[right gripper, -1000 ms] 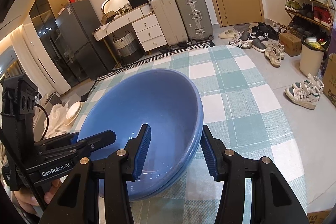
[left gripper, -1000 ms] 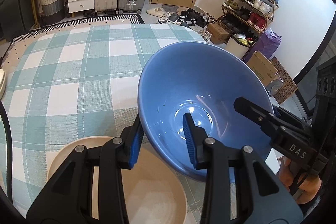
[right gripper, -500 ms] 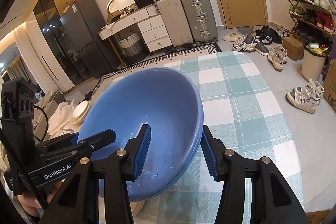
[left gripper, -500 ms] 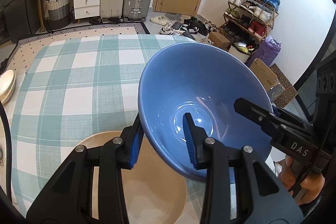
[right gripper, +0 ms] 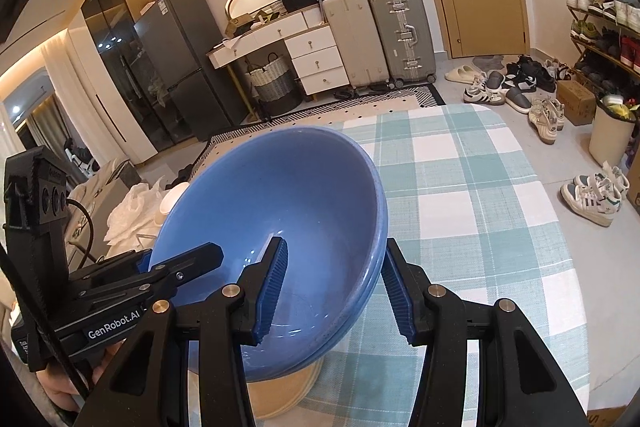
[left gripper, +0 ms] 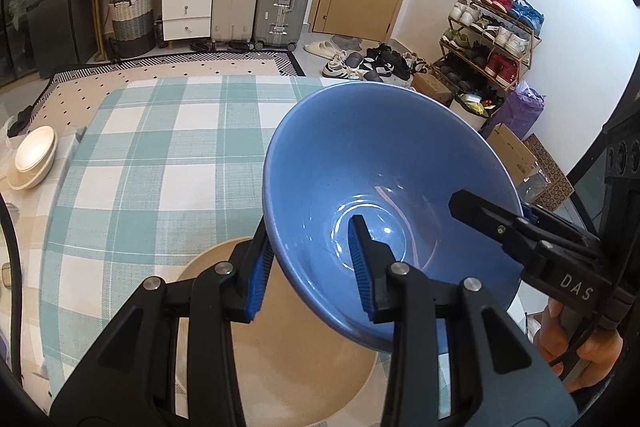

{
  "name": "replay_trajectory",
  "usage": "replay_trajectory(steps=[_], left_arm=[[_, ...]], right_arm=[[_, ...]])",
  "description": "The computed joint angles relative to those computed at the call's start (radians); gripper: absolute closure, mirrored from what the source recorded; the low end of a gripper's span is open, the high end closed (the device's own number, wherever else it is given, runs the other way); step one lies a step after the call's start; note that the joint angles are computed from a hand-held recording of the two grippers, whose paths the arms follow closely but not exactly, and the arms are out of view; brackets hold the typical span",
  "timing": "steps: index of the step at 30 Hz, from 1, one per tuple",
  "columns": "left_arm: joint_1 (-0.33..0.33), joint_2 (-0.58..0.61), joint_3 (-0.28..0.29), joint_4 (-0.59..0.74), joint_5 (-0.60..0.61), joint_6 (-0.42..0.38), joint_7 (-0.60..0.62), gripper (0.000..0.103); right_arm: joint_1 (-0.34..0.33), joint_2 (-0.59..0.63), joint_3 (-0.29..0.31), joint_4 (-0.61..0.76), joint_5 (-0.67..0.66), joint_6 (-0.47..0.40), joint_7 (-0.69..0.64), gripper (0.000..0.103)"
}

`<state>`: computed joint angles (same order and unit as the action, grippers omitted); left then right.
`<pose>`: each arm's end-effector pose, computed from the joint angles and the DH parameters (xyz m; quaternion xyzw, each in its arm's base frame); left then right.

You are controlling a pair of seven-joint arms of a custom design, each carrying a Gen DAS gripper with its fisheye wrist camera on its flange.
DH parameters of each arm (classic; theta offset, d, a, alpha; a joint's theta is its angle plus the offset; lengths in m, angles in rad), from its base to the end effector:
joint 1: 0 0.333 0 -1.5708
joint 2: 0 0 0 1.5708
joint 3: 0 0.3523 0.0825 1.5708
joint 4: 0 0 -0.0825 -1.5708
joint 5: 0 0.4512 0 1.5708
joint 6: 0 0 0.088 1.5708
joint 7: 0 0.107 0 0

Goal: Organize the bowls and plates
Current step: 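Carry the nested bowls with both grippers over the cream plate stack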

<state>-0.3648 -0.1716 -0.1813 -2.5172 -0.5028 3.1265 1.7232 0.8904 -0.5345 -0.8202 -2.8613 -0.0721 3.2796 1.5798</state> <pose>0.4754 -0.2416 0.4156 -0.5823 0.7186 -0.3549 0.1365 0.4223 0.0529 0.3745 -0.6559 0.6250 -0.1279 0.4035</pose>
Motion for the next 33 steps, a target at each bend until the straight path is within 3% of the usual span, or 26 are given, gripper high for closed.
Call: replay_trajectory(steps=[11,23,33], left_arm=[[0.038,-0.127,0.004,-0.108,0.047,-0.004,-0.062,0.071],[0.079,-0.240,0.006,-0.217,0.101,-0.020,-0.142,0.071],[0.075,-0.257,0.037,-0.266,0.115,-0.008,-0.165,0.071]], right_arm=[[-0.003,-0.034,0.079,-0.017,0.015,-0.022,0.000,0.053],[0.093,-0.019,0.052,-0.017,0.018,-0.007,-0.002,0.053],[0.192,0.016,-0.023,-0.006,-0.009,0.013,0.011,0.053]])
